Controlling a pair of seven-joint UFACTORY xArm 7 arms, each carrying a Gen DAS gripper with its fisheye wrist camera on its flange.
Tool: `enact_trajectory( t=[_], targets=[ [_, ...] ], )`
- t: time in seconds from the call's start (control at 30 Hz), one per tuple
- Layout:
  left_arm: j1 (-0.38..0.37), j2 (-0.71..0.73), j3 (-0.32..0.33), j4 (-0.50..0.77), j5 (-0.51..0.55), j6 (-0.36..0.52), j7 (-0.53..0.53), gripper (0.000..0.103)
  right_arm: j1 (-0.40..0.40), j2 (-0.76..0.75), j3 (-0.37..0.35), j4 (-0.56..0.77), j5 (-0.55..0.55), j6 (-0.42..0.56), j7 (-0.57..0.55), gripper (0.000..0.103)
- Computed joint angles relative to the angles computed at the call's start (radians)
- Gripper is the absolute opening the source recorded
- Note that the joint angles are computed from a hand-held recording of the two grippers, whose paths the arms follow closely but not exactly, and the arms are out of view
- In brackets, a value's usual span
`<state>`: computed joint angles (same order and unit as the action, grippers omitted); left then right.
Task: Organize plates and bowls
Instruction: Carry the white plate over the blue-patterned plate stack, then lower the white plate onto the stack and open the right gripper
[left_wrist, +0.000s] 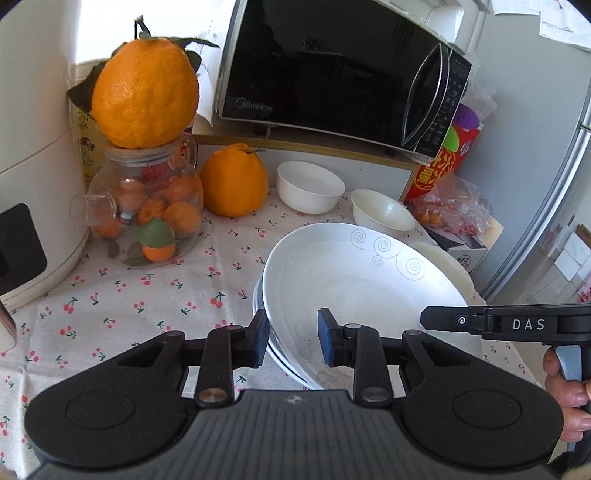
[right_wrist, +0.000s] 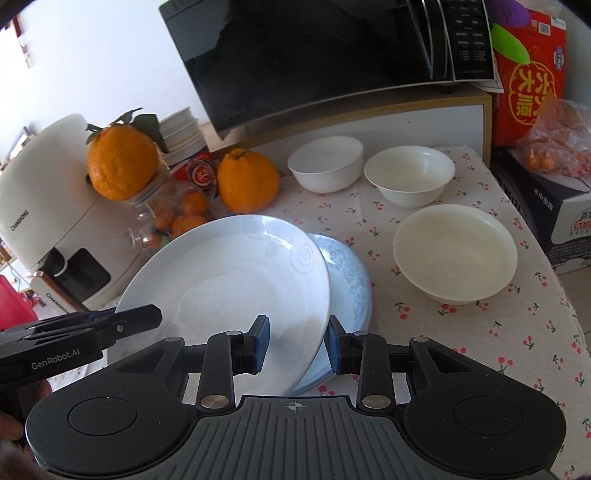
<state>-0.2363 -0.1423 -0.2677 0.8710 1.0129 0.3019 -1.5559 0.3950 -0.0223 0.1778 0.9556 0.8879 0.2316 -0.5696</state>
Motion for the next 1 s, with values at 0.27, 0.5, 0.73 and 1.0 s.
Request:
enact_trajectory(
  t=[0.27, 0.5, 0.73, 1.0],
  targets=[
    [-0.039, 0.062, 0.019, 0.047, -0.021, 0.05, 0.046, 0.026, -0.024, 0.041, 0.004, 0.013, -0.16, -0.002, 0.147, 0.032],
    [-0.081, 0.094, 0.041, 0.081, -0.059, 0.106, 0.098, 0.026, -0.039, 0.059, 0.015, 0.018, -0.261, -0.011, 0.224, 0.032],
    [-0.12, 0.117, 0.047, 0.117, -0.071, 0.195, 0.162, 0.026, -0.048, 0.068, 0.018, 0.019, -0.359, 0.004, 0.302, 0.032],
    [-0.151, 0.131, 0.057, 0.136, -0.112, 0.26, 0.216, 0.026, -0.039, 0.058, 0.017, -0.003, -0.517, -0.027, 0.389, 0.032]
  ],
)
